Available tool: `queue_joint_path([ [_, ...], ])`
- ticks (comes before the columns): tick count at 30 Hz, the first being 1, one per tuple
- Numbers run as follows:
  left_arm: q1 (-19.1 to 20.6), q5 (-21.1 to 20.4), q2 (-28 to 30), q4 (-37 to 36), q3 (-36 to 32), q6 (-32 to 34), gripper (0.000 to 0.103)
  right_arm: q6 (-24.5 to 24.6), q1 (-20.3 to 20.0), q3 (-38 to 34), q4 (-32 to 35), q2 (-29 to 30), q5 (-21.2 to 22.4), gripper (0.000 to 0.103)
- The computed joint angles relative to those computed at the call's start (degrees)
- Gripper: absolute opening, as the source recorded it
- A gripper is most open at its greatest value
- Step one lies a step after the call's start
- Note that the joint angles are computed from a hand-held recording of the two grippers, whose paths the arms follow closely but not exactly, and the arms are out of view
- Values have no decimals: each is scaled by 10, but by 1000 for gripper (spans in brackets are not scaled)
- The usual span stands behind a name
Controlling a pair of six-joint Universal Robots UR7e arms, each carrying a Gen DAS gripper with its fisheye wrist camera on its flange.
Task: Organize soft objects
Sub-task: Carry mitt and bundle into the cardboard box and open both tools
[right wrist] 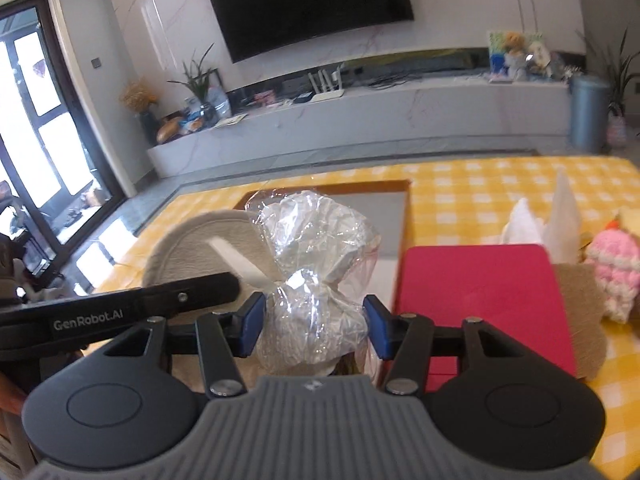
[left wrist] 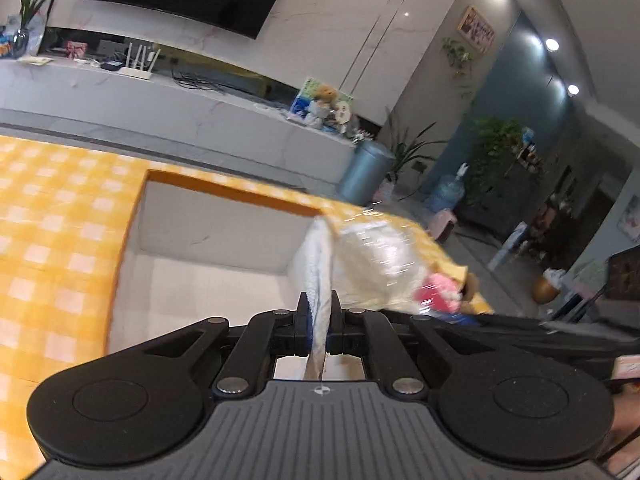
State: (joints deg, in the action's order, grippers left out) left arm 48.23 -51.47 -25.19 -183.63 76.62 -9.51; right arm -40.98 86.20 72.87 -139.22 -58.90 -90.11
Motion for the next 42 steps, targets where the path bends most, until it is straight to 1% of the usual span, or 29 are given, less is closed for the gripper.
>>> queue_joint_path([
  [1,1,7,-3,21,2,-17,6,0,0,4,-4,-2,0,53],
  [3,1,35,-8,79,-1,-64,6,3,-2,4,3,-5,1,53],
  [6,-6,117,-6,168,-11,-125,6,6,-3,5,10,-4,-1,53],
  [7,-9,143,-4,193,-15,-142,8,5,-2,5,10,-3,-2,53],
  [8,-13,164,-4,205,-15,-153,9,3,-2,5,12,-3,-3,53],
  [9,-15,175,-4,210,-14,-158,11,3,-2,10,8,-5,-3,53],
  [10,-18,182,-3,215,-16,-157,17,1,-2,14,6,-6,-4,53],
  [11,-23,193,-1,209,-15,-148,35,-1,-2,18,3,-7,-6,53],
  [12,-27,205,2,192,-12,-131,57,-1,-2,19,0,-7,-8,53],
  [14,-36,225,9,155,-9,-92,76,-1,-2,21,-1,-8,-11,53],
  [15,-40,232,6,150,-4,-92,77,-1,-3,20,0,-7,-12,53],
  [16,-43,238,0,157,3,-110,78,-1,-2,18,1,-6,-14,53],
  [17,-44,230,-12,169,15,-139,77,0,-2,18,0,-5,-15,53],
  [19,-39,196,-36,180,32,-189,77,0,0,12,3,0,-18,53],
  [20,-42,190,-45,171,43,-205,77,1,2,10,4,2,-21,53],
  [21,-43,192,-48,154,49,-204,78,-1,4,10,5,4,-24,53],
  [22,-49,204,-49,137,56,-199,80,-2,5,9,6,6,-29,53],
  [24,-56,243,-41,96,56,-163,85,-4,9,6,9,12,-38,53],
  [26,-59,265,-29,50,47,-123,86,-2,13,2,18,19,-44,53],
  [29,-54,262,-20,-9,43,-84,86,18,17,-1,30,28,-39,53],
  [31,-50,261,-19,-3,39,-87,86,26,21,-3,42,36,-38,53],
  [33,-46,262,-21,14,42,-106,85,23,27,-2,53,44,-42,53],
  [37,-44,275,-28,34,54,-136,85,5,39,0,61,62,-67,53],
  [39,-43,275,-31,31,58,-143,85,-2,44,4,50,70,-86,54],
  [41,-42,276,-32,25,61,-151,85,-10,49,11,19,76,-109,55],
  [42,-42,277,-34,30,63,-162,85,-9,49,9,20,79,-111,57],
])
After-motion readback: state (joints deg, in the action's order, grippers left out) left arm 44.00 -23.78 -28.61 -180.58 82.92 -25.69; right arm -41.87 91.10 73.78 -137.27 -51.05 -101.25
